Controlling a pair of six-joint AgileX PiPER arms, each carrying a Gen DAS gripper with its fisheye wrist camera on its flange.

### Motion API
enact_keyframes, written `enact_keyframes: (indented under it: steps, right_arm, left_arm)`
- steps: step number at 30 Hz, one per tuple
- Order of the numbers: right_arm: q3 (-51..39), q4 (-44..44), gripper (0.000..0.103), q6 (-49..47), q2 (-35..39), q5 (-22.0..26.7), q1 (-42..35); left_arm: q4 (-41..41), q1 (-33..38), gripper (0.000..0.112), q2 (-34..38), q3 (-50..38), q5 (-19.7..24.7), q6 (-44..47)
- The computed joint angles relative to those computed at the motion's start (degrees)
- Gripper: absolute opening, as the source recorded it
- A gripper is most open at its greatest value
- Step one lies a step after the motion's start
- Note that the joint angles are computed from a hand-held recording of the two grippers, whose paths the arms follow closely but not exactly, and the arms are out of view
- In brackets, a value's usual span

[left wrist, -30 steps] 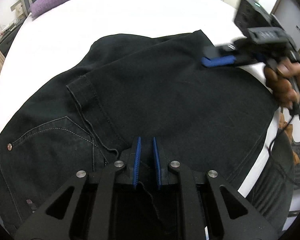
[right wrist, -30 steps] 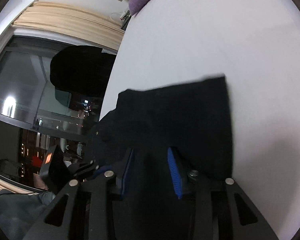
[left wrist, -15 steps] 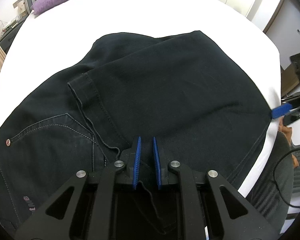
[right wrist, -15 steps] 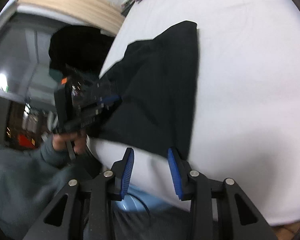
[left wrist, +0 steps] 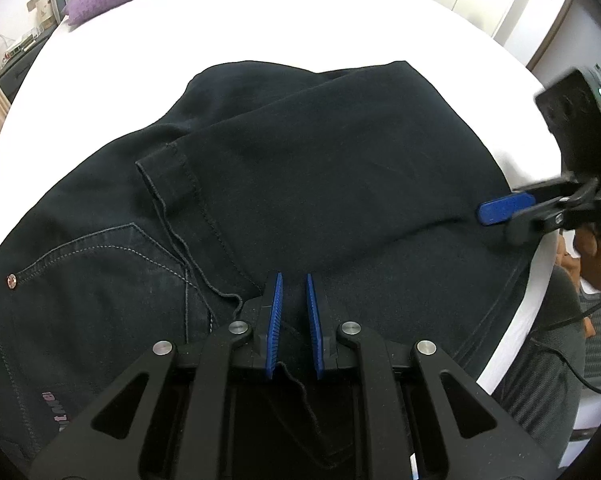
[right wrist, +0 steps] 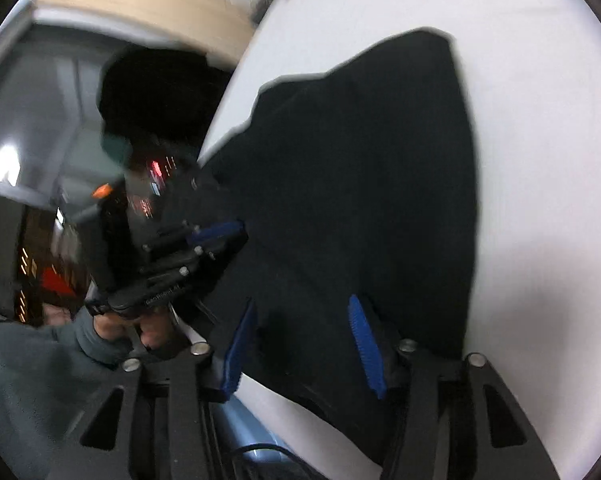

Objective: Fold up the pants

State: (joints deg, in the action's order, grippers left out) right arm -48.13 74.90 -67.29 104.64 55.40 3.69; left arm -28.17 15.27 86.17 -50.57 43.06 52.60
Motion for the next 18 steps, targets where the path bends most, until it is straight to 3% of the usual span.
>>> enact_keyframes:
  steps: [4,8,12,15,18]
  right_arm:
    - [12.2,3.6,0.051,-3.7,-9.6,0.0,-4.0]
    - [21.8,0.3,0.053,2.8,-25.4,-2.7,-5.8]
    - [24.8,7.0,0.057,6.6,-38.2,-3.6,-3.2]
    - [22.0,15.3,0.059,4.1,-36.3,-8.3,2.8]
    - [16.4,24.5,0.059,-1.7,-27.1,-11.1,9.3]
  left_arm:
    - [-1.2,0.7,0.012,0.3,0.0,0.1,1.1]
    - [-3.5,1.5,0.012,0.0,1.5,-1.2,3.6]
    - [-6.0,3.3,0.013,-2.7,4.0,-1.6,6.3]
    - [-9.0,9.9,0.013,-5.2,3.5,5.7,8.6]
    - [-13.1,22.0,0.016,-9.3,2.8,15.4,15.9]
